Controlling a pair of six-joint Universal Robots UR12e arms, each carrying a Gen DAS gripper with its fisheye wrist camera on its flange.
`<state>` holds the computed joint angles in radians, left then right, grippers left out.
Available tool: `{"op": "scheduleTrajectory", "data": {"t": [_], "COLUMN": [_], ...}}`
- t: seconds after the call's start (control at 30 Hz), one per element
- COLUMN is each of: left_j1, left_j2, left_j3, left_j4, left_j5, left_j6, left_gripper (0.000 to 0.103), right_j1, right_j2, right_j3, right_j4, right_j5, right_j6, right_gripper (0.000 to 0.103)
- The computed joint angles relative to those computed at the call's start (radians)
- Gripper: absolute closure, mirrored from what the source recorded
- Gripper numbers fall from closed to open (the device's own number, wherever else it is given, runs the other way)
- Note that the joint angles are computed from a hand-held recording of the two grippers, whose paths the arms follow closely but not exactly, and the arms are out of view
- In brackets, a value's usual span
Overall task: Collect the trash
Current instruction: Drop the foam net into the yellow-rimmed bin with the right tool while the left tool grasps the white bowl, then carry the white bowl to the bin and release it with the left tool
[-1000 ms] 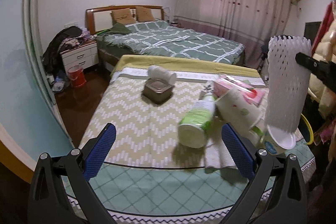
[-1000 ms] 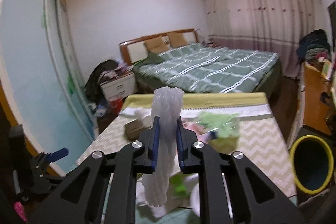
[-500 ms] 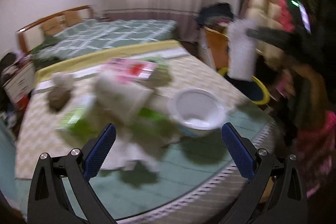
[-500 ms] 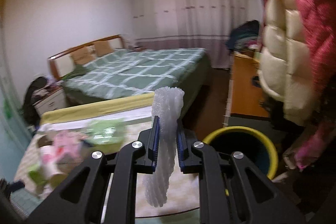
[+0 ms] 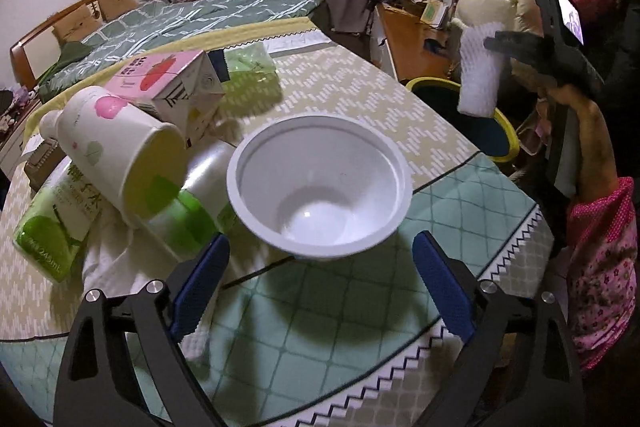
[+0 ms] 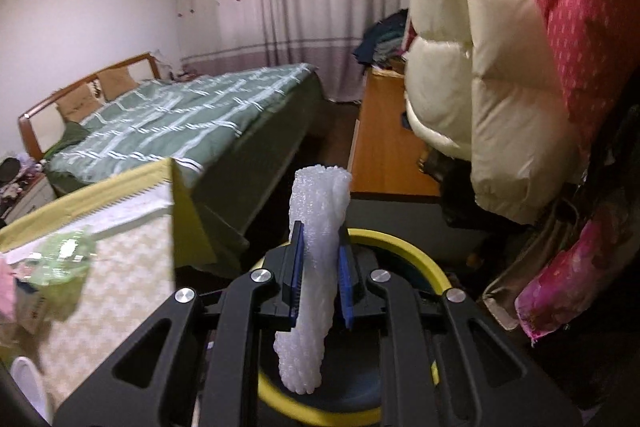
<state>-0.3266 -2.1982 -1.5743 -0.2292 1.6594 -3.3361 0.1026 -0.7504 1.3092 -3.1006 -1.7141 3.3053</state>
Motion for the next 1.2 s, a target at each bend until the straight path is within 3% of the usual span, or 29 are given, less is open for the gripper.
{"op": "scheduleTrajectory", "data": {"t": [0.07, 0.2, 0.4, 0.57, 0.93, 1.2], "left_j1": [-0.001, -0.001, -0.001, -0.003, -0.013, -0.028], "left_j2": [-0.010, -0.021, -0.047, -0.065, -0.089, -0.138], "left_j3": [0.014, 0.033, 0.076, 0.109, 0.165, 0.289], "left_j4": [-0.010, -0.027, -0.048, -0.060, -0.078, -0.101], "left_j5": [0.005, 0.015, 0.019, 0.022, 0.002, -0.059], "left_j6": [-0.003, -0.010, -0.014, -0.013, 0.024, 0.110], "left_gripper": [0.012, 0.012, 0.014, 0.023, 0.023, 0.023], "right_j1": [0.000, -0.007, -0.017, -0.023, -0.042, -0.059], "right_j2": [0.012, 0.038, 0.042, 0.032, -0.028, -0.086], "right_j3": [-0.013, -0.040, -0.033, -0.012, 0.101, 0.208], "right_j4": [0.014, 0.048, 0.054, 0.046, -0.058, -0.138], "right_j5": [-0.013, -0.035, -0.018, -0.009, 0.039, 0.044], "right_j6": [0.002, 0.001, 0.012, 0.019, 0.053, 0.090], "right_gripper": [0.086, 0.068, 0.060, 0.060, 0.059, 0.054]}}
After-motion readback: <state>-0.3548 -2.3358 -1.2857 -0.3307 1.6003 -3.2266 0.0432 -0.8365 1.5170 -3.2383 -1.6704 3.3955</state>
